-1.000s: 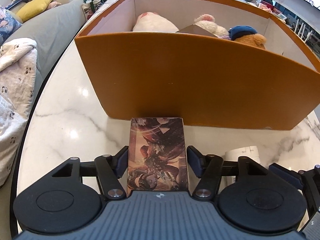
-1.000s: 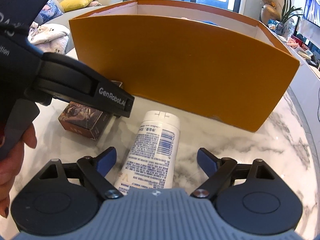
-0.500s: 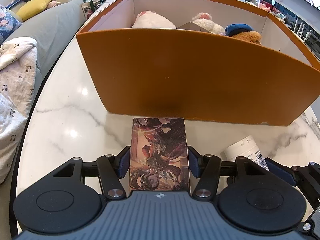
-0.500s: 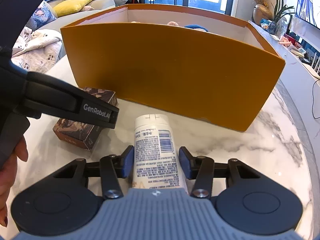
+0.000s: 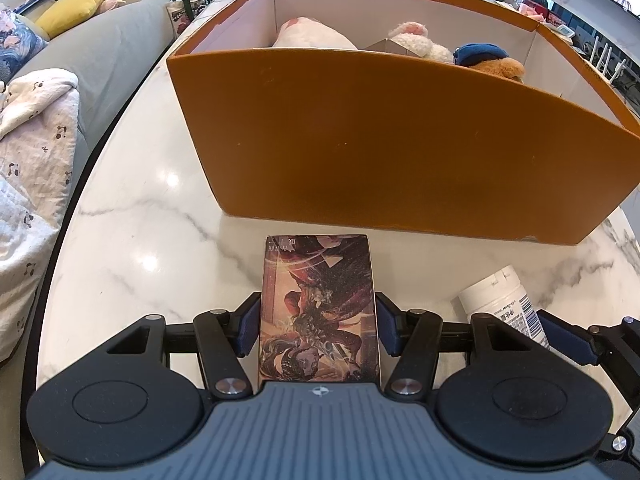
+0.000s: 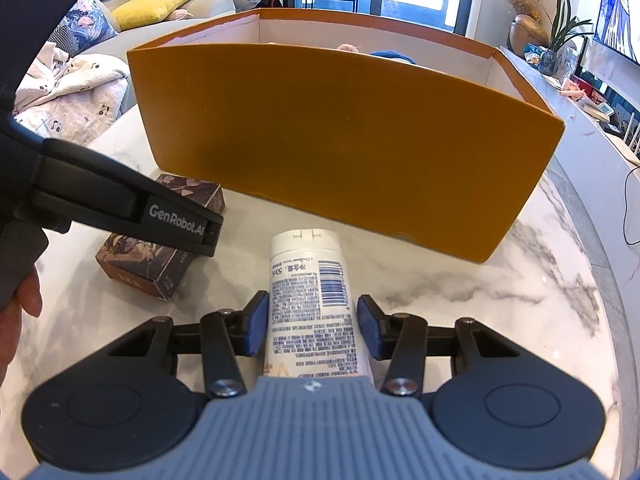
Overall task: Organize objects
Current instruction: 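Grasp the illustrated card-game box with the left tool while the right tool grasps the white spray can, then lift the card box and spray can and carry them over the orange box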
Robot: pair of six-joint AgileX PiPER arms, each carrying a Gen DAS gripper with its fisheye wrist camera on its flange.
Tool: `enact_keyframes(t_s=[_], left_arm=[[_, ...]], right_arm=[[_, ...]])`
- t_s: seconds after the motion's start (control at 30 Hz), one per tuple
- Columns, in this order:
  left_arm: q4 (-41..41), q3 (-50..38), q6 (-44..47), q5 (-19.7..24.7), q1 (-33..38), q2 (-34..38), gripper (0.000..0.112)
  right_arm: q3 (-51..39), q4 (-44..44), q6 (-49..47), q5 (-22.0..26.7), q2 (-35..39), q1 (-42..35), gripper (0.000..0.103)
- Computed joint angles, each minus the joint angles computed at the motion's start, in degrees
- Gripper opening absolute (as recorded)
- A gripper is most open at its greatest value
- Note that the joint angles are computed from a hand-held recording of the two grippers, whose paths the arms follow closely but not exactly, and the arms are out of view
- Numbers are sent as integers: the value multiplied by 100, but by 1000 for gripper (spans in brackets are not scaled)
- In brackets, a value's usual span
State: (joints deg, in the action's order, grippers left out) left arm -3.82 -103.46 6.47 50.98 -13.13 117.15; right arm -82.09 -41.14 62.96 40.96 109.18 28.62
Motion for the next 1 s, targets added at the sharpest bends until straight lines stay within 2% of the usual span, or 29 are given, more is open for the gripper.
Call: enact_keyframes(t_s=[0.3, 0.37, 1.0], left_arm=[[123, 487, -87, -209, -5, -338, 67], [82, 293, -5, -168, 74, -229, 67], [197, 589, 154, -226, 67, -661, 67]], right_arm=[[24, 25, -42, 37, -63, 70, 49], [55, 14, -43, 39, -97, 104, 49], [344, -72, 12, 164, -417, 317, 49]])
